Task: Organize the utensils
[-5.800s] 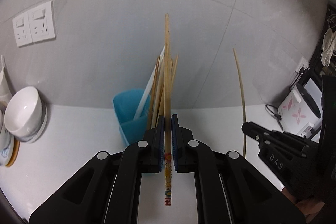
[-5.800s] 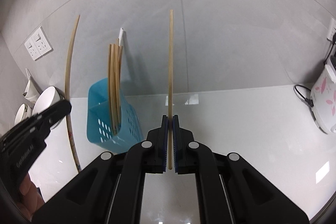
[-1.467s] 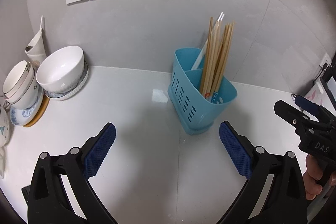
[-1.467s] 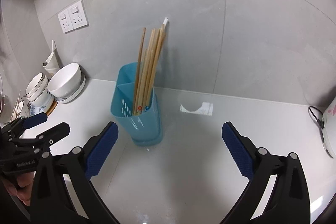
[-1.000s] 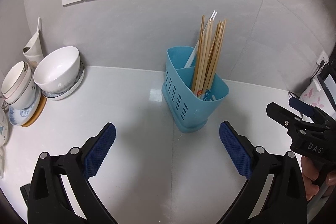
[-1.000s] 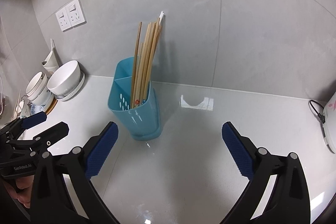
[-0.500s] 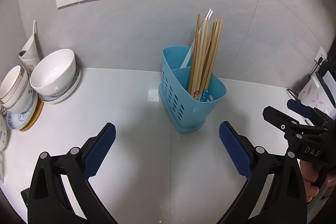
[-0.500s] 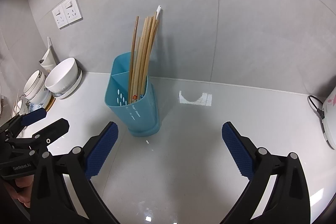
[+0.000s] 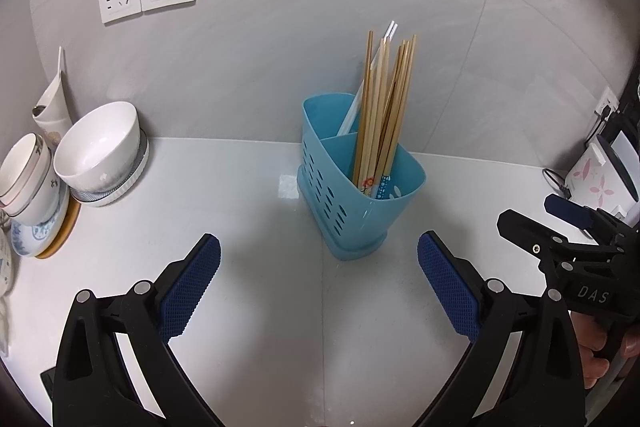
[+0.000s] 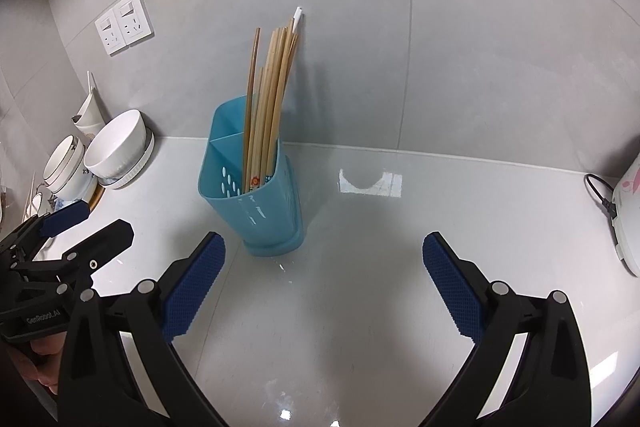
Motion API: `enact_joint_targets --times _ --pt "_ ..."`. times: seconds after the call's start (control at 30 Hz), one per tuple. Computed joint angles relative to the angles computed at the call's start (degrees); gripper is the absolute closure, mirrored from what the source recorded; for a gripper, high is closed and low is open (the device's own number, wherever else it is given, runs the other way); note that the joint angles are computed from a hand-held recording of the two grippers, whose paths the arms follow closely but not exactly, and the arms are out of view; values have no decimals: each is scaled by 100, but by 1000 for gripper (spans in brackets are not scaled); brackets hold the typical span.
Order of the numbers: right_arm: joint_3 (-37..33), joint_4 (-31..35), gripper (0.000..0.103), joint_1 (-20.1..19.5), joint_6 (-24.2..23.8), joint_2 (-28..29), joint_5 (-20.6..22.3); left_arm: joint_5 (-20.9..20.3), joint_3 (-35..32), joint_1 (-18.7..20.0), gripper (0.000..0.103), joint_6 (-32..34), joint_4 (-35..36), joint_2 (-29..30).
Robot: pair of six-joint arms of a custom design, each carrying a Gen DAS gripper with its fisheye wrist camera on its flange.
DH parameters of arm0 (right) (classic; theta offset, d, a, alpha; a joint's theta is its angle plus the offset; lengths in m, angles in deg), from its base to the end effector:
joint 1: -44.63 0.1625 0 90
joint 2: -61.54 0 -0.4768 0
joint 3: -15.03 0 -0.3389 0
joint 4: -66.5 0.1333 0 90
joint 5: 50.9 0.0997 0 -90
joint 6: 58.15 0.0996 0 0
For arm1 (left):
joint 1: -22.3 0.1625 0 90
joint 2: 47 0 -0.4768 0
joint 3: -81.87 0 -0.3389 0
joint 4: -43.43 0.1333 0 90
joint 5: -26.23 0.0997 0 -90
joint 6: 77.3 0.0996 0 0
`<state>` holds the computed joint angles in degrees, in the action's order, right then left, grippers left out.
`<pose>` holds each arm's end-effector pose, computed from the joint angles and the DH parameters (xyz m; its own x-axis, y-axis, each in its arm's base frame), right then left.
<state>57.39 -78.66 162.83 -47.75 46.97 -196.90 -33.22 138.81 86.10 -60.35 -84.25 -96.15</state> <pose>0.4584 -0.7475 0.1208 -0.7376 0.2118 0.6411 -0.2913 0.7569 -0.5851 -0.1779 -0.7782 0.4525 -0.7345 0.3731 -0.5668 0.6240 0.6995 -0.3482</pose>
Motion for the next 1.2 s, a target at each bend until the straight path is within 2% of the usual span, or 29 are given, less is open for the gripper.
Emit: enact_joint_targets --times 0.2,0.4,0.87,1.2 --pt "37 35 8 -1 54 -20 -12 -77 57 -5 6 114 -92 -24" --pt "48 71 8 -5 85 -28 -21 43 72 -31 6 132 -100 -5" --pt "66 95 8 -16 123 -40 10 -14 20 -12 6 111 -35 28" --pt "79 66 8 -16 106 -48 15 100 -21 -32 6 99 -1 71"
